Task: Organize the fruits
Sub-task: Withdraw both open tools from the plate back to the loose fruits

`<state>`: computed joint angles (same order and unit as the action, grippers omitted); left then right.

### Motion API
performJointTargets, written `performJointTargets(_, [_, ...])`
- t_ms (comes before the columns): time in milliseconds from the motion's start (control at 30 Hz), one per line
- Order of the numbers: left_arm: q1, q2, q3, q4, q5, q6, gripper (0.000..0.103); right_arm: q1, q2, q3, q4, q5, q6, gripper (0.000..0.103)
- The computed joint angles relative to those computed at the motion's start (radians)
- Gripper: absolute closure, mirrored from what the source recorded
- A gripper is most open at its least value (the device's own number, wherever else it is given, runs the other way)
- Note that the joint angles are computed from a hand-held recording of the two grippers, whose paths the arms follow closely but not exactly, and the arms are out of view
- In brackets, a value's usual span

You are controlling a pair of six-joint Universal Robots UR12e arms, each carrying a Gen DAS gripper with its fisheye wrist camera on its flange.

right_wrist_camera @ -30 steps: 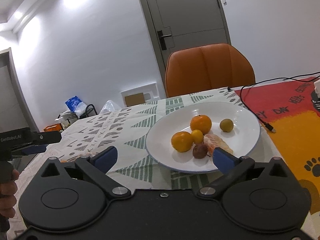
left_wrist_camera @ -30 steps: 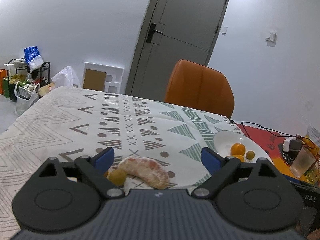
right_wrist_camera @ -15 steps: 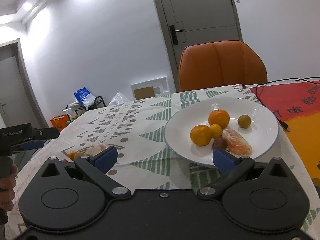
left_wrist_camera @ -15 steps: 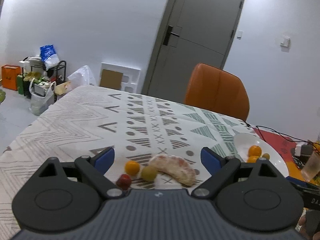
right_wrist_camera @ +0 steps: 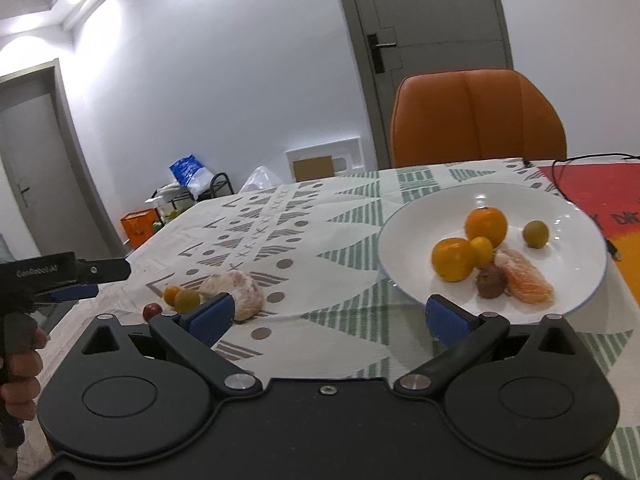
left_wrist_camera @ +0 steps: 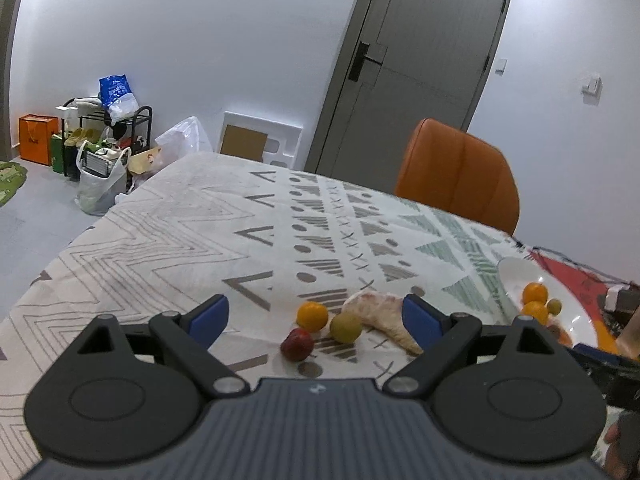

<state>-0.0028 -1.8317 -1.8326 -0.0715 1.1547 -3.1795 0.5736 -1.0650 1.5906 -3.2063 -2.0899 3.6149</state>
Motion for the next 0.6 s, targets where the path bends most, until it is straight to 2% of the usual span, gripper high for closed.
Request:
performJointTargets(367, [0.003, -0.014, 0.004, -0.054, 0.003, 0.025, 0.011, -0.004, 0.017, -0.04, 0.062, 0.059, -0.01, 0.0])
performJointTargets(467, [0.001, -0.018, 0.007, -0.061, 0.004, 0.038, 0.012, -0.006, 0.022, -0.051, 0.082, 0.081, -0.018, 0.0])
performJointTargets(600, [0.001, -0.025, 0.009, -0.061, -0.006, 0.042, 0.02, -0.009, 0.029, -0.065, 0.098, 0.101, -0.023, 0.0])
